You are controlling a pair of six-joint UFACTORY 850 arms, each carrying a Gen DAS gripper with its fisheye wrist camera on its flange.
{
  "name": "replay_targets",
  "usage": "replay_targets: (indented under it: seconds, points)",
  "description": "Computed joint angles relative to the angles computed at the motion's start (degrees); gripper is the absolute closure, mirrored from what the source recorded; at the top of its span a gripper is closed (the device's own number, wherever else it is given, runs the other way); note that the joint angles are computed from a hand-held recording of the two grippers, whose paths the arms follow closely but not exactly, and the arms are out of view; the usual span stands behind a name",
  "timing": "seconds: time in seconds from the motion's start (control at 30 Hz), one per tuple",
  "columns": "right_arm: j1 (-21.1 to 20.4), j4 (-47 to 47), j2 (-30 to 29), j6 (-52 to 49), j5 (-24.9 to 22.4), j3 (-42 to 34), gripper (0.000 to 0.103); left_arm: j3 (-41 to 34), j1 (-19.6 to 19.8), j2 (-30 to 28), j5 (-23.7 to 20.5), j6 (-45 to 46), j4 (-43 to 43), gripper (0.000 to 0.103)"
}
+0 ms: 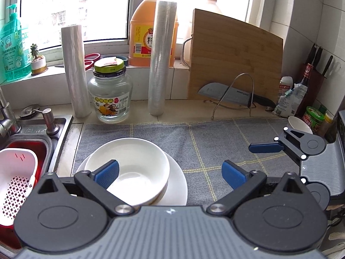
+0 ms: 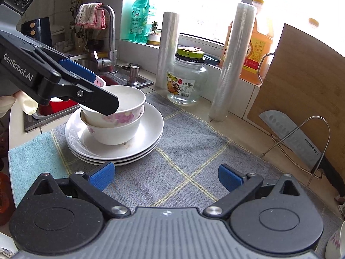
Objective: Organize plates and bowls
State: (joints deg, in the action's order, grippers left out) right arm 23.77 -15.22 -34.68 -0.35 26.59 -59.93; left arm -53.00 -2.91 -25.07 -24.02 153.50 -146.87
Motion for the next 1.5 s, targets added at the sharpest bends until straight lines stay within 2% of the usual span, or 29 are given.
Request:
replay_targets:
  seconds: [0.13, 0.37, 0.5, 0.7, 0.9, 1.13, 1.3, 1.5]
  points:
    - [0.32, -2.89, -0.82, 1.82, -0.06, -1.29, 0.000, -0.99, 1.83, -0.89, 0.61, -0.78, -1.32, 0.002]
    - [2.04, -4.33, -2.31, 0.91, 0.10, -3.67, 0.000, -3.17, 3.78, -2.14, 0.58, -8.59, 5.65, 0.003]
    - [2.26, -3.74, -2.15, 1.39, 0.63, -3.67, 0.000, -4.78, 2.11, -2.39, 0.39, -8.86, 9.12, 0.003]
    - [0.75, 5.64, -0.50, -4.27, 1.10, -0.02, 0.000, -10.54, -2.57, -5.77, -0.91, -16.51, 22.79, 0.003]
    - [-3.26, 21.15, 2.55, -12.90, 1.40, 6.41, 0.000, -18.55, -8.37, -11.81, -3.11, -27.29, 36.94, 0.003]
    - [-10.69, 36.56, 5.50, -20.17, 3.48, 12.97, 0.000, -30.98, -15.65, -20.87, -4.23, -43.74, 53.24, 0.003]
    - [-16.39, 40.67, 5.16, -23.88, 5.68, 14.23, 0.000, -44.20, -19.25, -29.86, -6.18, -63.74, 66.84, 0.005]
    - [-22.18, 35.18, 2.23, -21.53, 6.06, 11.44, 0.000, -60.18, -22.54, -39.49, -7.18, -81.93, 81.04, 0.008]
